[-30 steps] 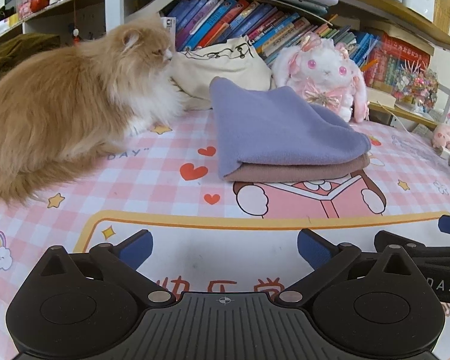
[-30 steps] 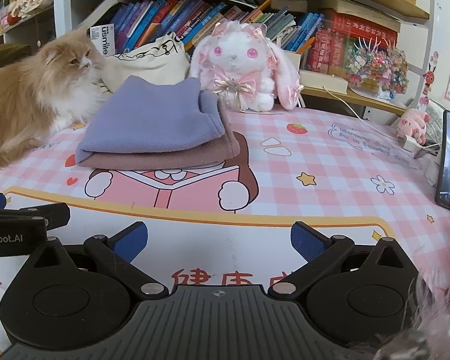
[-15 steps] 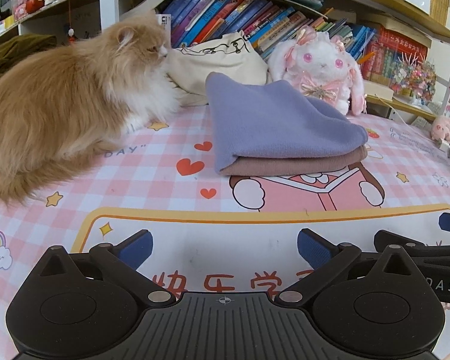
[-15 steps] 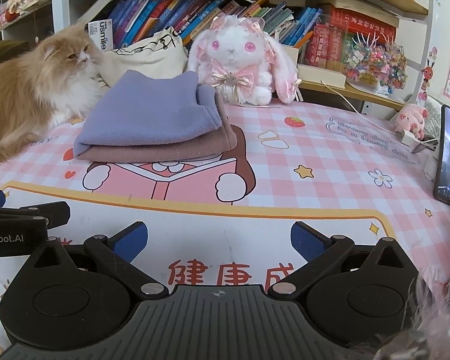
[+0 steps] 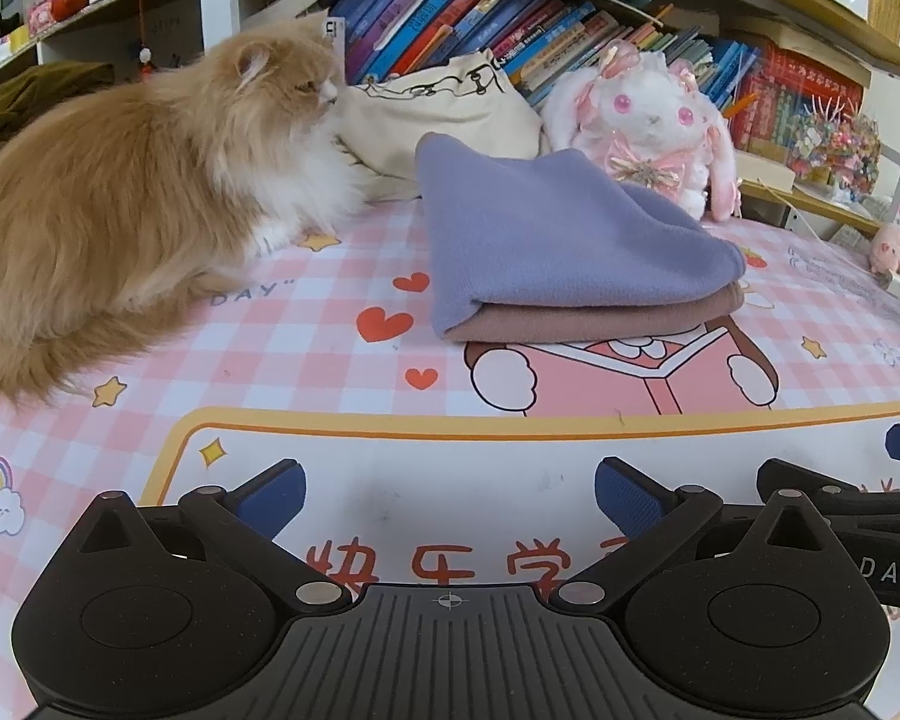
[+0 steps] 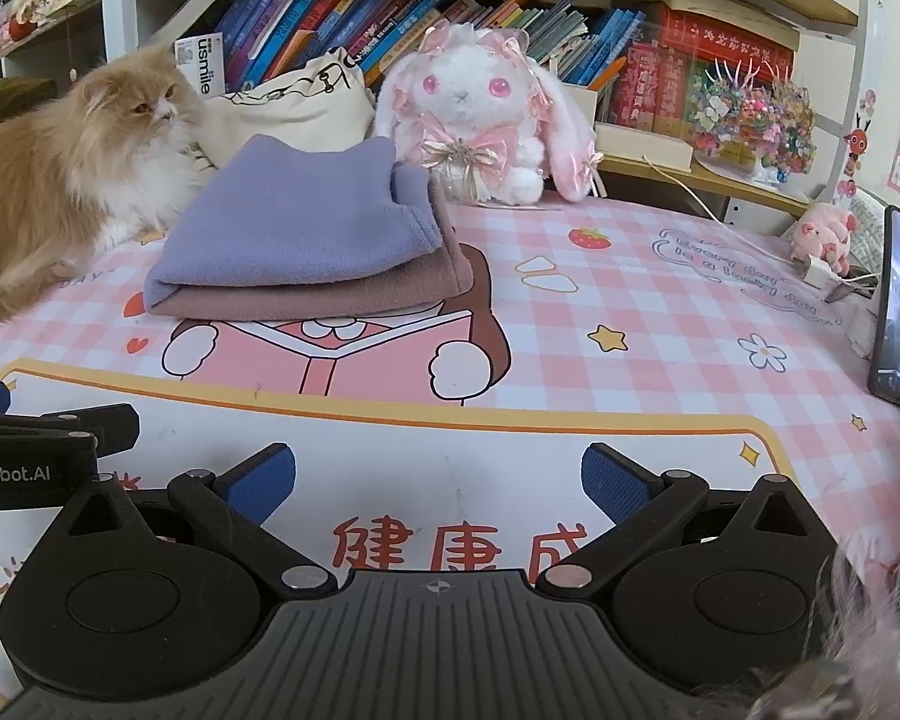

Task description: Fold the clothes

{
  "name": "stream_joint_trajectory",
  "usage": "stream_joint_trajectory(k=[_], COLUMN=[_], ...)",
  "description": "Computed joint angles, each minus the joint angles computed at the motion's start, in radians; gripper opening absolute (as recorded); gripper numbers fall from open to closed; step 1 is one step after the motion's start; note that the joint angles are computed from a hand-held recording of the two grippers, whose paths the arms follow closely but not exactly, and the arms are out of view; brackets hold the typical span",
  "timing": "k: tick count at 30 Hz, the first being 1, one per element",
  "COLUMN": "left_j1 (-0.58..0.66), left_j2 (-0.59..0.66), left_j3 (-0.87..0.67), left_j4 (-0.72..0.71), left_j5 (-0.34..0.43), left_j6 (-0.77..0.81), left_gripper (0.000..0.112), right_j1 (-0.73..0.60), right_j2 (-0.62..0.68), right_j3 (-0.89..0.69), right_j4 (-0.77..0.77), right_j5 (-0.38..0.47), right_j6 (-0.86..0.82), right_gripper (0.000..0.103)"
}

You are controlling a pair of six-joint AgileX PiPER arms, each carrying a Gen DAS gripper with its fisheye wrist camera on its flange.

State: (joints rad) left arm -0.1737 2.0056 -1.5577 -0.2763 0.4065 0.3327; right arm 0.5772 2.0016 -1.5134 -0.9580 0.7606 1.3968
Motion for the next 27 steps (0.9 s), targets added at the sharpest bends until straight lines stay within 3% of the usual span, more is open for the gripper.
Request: stream_joint_trajectory(k=[16,22,27], left_j1=[-0.002,0.013,0.011], left_j2=[0.004,-0.005,0.014], left_j3=[-0.005,0.019,-0.011], left_j4=[-0.002,-0.12,-0.092], left_j5=[0.005,-0.007,0.019], left_j6=[-0.001,0.097,0.059], left_gripper=[0.103,0.103,0.103], right_j1=[-0.007,-0.009,-0.013], right_j2=[0.002,0.006,0.006], right_j3=[-0.007,-0.007,-0.006], right_j4=[0.023,0.034,0.046], right_j5=[-0.001,0.001,0.008], right_j6=[-0.018,-0.017,-0.015], right_gripper=[0.103,0.103,0.103])
